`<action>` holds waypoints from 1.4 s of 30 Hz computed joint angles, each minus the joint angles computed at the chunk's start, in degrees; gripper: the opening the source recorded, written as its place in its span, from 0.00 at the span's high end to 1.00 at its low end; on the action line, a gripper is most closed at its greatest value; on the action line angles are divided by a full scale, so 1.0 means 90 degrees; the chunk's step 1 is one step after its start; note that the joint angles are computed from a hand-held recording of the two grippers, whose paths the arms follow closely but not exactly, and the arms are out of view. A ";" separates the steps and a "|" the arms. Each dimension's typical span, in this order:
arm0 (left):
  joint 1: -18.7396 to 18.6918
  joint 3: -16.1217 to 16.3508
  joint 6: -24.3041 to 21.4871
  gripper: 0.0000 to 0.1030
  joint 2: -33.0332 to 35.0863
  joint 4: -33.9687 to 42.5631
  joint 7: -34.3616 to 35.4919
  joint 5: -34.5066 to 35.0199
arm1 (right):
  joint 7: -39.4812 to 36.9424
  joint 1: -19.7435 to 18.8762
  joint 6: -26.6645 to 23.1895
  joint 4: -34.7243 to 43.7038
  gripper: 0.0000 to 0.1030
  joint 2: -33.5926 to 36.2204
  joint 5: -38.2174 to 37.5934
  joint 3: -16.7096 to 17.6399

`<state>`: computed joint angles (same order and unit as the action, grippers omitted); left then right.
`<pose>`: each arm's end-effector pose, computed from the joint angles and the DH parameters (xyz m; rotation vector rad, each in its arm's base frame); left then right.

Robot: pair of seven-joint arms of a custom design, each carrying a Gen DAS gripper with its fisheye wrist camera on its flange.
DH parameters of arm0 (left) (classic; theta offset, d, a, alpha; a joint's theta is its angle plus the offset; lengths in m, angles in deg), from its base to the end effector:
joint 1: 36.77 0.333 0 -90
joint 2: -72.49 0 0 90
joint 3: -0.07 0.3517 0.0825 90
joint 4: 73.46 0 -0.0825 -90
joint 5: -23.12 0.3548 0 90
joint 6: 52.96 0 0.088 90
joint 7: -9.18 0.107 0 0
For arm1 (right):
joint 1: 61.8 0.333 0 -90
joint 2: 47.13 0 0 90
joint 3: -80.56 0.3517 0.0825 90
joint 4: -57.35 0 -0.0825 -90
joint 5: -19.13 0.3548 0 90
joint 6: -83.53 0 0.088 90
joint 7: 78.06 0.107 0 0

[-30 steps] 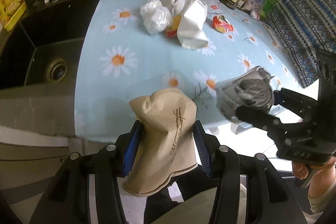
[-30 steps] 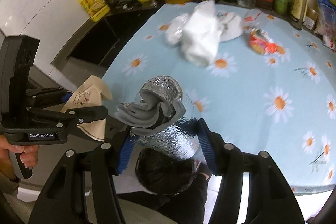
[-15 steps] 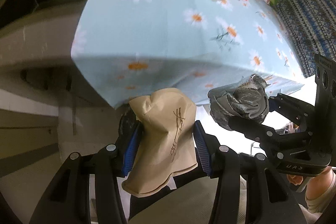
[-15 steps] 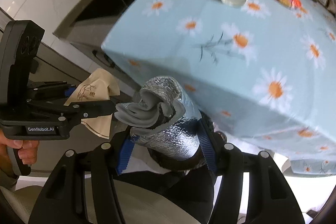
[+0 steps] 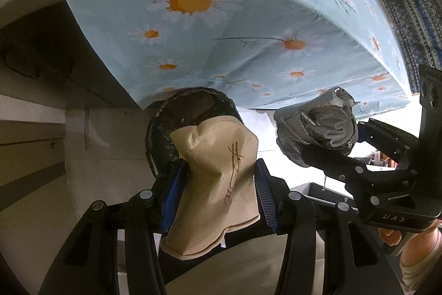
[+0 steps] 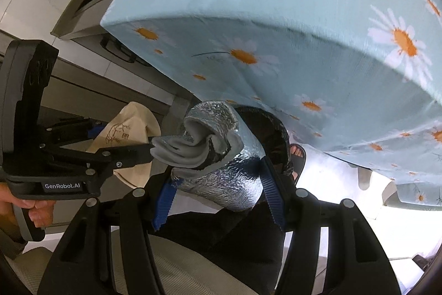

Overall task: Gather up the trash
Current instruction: 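Carry both items down to the bin and open both grippers to drop them, then move both grippers back up over the table toward the remaining trash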

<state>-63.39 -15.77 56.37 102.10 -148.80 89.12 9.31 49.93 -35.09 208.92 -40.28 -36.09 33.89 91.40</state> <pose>0.5386 -0.4524 0.5006 1.4893 -2.3852 0.2935 0.4965 0.3806 0.5532 -1.8423 2.1098 0.3217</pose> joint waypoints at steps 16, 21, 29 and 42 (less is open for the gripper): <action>-0.0037 0.0036 -0.0473 0.31 0.0372 0.0602 -0.0336 -0.0023 | -0.0020 -0.0181 0.0200 -0.0487 0.31 -0.0357 0.0379 -0.0083; -0.0064 0.0050 -0.0486 0.31 0.0410 0.0700 -0.0369 0.0029 | 0.0062 -0.0146 0.0189 -0.0511 0.31 -0.0437 0.0312 -0.0084; -0.0024 0.0044 -0.0465 0.31 0.0316 0.0705 -0.0326 0.0021 | 0.0088 -0.0151 0.0174 -0.0610 0.31 -0.0600 0.0243 -0.0122; -0.0077 0.0032 -0.0431 0.31 0.0271 0.1197 -0.0128 0.0120 | 0.0410 -0.0173 0.0006 -0.0371 0.31 -0.0898 -0.0250 -0.0212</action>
